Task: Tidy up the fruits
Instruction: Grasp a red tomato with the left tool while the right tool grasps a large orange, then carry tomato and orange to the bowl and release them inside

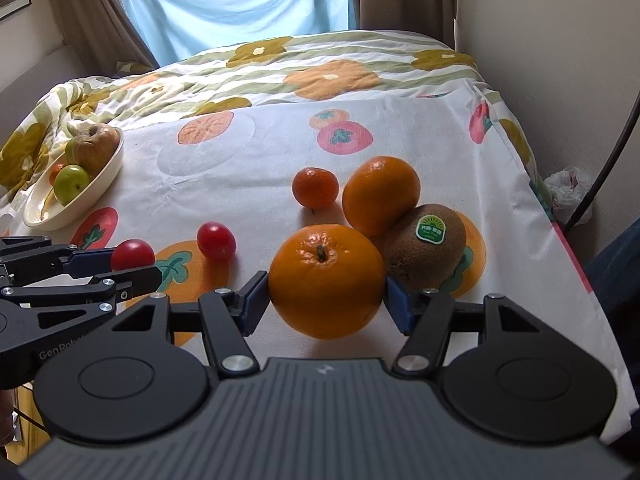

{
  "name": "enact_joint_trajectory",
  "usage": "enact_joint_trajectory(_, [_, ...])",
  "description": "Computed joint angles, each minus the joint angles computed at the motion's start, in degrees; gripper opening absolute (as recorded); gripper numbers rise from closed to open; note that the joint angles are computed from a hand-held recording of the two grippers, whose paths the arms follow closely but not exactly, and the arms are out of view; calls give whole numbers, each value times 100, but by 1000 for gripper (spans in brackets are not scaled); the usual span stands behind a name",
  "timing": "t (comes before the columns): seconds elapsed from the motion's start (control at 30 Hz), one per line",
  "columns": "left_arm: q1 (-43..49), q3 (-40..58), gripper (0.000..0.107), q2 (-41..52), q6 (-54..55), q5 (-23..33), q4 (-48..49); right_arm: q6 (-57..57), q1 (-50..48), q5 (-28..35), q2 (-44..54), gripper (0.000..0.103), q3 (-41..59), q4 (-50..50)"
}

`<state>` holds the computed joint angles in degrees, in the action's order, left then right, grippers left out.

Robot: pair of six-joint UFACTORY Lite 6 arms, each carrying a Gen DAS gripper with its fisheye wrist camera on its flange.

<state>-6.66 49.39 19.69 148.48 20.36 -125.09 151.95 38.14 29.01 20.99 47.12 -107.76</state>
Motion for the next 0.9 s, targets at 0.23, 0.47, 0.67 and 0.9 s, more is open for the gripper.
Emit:
enact_joint_trajectory(0.23, [364, -180, 34, -723, -839, -130, 672, -787, 104, -162, -269, 76, 356, 324])
enact_joint_trajectory(0.47, [1059, -69, 34, -1330, -2430, -69, 2165, -2181, 318, -439, -175, 76, 1336, 1250])
enact_joint_trajectory(0.67, [1717, 436, 34, -1317, -3432, 139, 3287, -3725, 513, -557, 502, 76, 2797, 2474])
enact_joint_trajectory(0.9, [2425, 1572, 34, -564, -4104, 510, 4309, -5875, 699, -369, 1776, 76, 5023, 4354])
